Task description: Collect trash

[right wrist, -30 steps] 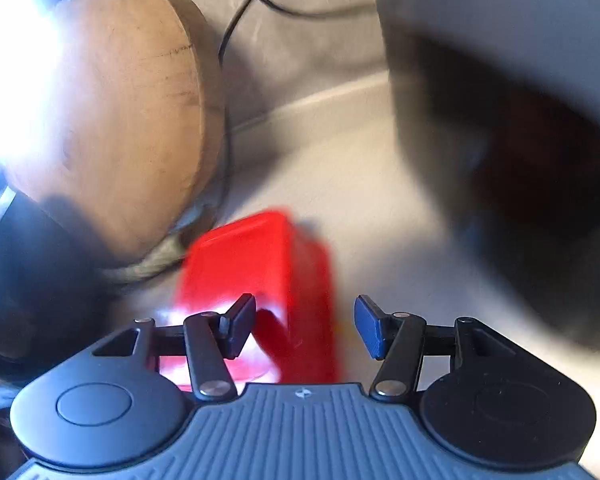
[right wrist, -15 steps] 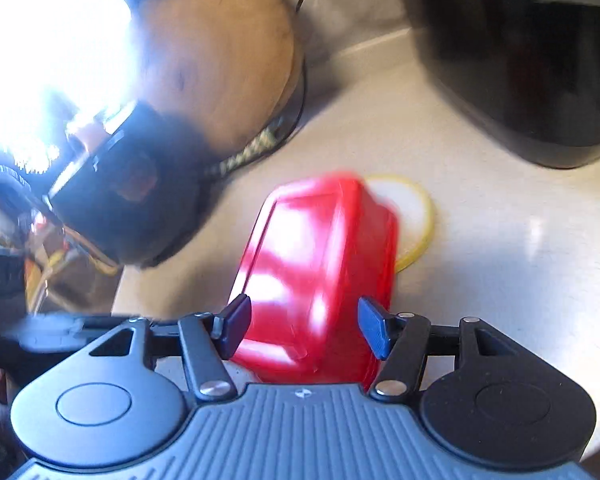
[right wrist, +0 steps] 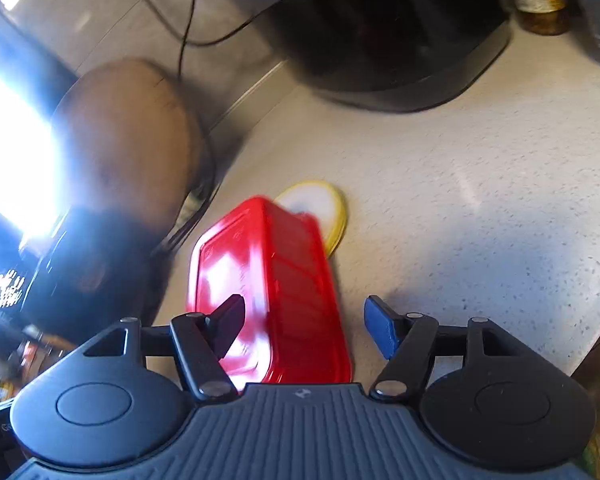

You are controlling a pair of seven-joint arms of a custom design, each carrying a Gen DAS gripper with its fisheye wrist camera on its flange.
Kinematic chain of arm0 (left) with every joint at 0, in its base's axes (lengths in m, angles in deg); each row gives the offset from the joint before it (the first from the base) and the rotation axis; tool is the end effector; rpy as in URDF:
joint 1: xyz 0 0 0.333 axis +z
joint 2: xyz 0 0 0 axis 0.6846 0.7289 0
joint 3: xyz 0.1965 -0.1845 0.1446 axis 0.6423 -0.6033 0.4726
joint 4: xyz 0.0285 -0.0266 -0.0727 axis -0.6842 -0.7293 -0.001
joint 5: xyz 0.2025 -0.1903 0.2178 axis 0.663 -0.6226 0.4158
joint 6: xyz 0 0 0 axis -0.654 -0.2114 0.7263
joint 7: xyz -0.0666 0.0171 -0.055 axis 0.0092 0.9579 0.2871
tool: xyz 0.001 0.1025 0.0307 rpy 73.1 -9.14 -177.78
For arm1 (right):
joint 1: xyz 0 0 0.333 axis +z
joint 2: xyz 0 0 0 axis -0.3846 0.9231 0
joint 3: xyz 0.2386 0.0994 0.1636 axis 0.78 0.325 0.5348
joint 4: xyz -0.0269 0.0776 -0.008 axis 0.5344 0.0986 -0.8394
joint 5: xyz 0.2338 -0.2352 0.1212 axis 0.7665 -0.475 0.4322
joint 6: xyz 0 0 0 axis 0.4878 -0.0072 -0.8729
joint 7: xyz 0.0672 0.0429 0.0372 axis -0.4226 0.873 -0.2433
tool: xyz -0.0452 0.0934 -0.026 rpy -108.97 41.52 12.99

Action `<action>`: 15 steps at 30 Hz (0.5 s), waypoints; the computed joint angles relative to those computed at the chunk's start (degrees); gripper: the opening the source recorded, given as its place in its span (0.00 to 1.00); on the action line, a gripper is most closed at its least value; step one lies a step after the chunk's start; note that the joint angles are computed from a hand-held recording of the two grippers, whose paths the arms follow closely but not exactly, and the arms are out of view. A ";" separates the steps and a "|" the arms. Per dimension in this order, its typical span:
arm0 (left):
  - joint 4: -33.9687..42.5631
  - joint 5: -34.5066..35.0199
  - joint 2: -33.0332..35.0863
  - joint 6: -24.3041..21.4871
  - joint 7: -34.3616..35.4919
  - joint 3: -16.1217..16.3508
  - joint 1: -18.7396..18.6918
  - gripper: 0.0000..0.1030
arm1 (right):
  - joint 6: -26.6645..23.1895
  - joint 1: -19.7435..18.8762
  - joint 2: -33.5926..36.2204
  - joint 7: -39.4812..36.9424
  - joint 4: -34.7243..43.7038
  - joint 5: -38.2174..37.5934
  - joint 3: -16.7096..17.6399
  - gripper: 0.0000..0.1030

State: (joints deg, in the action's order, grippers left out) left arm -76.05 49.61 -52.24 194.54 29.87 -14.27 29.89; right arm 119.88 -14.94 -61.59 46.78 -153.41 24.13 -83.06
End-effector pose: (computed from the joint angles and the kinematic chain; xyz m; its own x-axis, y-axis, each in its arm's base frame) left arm 0.5481 -0.2679 0.6936 -0.3352 -0.9167 0.2175 -0.7427 0.1151 -0.6596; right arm 0.5483 0.0691 0.6520 -0.2205 -0.7853 -0.5785 -0.6258 0.5689 -0.5336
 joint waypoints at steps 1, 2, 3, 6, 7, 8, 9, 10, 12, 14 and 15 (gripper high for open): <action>1.60 -1.04 1.61 -1.23 1.02 -0.10 0.33 0.17 | 0.20 -0.52 0.09 5.60 0.03 -4.24 0.57 0.65; 2.57 -3.51 2.89 -1.91 3.22 -0.47 1.18 0.17 | 0.93 -0.55 0.30 7.93 -0.10 -5.08 0.72 0.65; 3.40 -5.94 3.94 -2.64 5.44 -0.90 2.03 0.17 | 1.57 -0.24 0.36 7.30 -0.34 -3.33 0.55 0.65; 5.33 -10.53 6.19 -5.26 9.50 -1.66 3.70 0.17 | 0.33 0.17 1.61 9.00 0.73 -1.19 0.43 0.65; 6.12 -12.19 6.99 -6.16 10.94 -2.02 4.22 0.15 | 0.11 0.47 2.02 8.31 1.05 1.03 0.37 0.66; 7.29 -12.98 7.99 -7.20 11.70 -2.18 4.39 0.12 | -0.08 1.67 1.78 7.05 0.77 3.86 -0.49 0.67; 8.12 -13.32 8.82 -7.76 12.16 -2.30 4.32 0.12 | -0.40 0.88 1.44 8.56 0.67 2.67 0.50 0.71; 9.30 -13.64 9.72 -8.66 12.51 -2.45 4.27 0.11 | -0.45 0.85 0.85 11.08 0.37 -0.50 0.79 0.72; 12.02 -14.12 11.50 -10.87 13.00 -2.76 4.16 0.10 | -0.06 0.78 -1.02 13.65 -1.09 -3.92 1.14 0.74; 13.25 -14.58 12.51 -11.50 14.15 -3.20 3.94 0.09 | 1.26 0.83 -3.39 14.17 -2.98 -4.11 1.33 0.76; 13.76 -14.98 12.75 -11.83 14.64 -3.50 3.83 0.09 | 1.24 0.56 -4.57 15.49 -3.31 -5.15 1.69 0.76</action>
State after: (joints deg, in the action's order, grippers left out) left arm -62.29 34.63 -39.49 182.71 44.51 -17.77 33.73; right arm 121.12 -14.38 -66.15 62.27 -156.72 18.98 -81.37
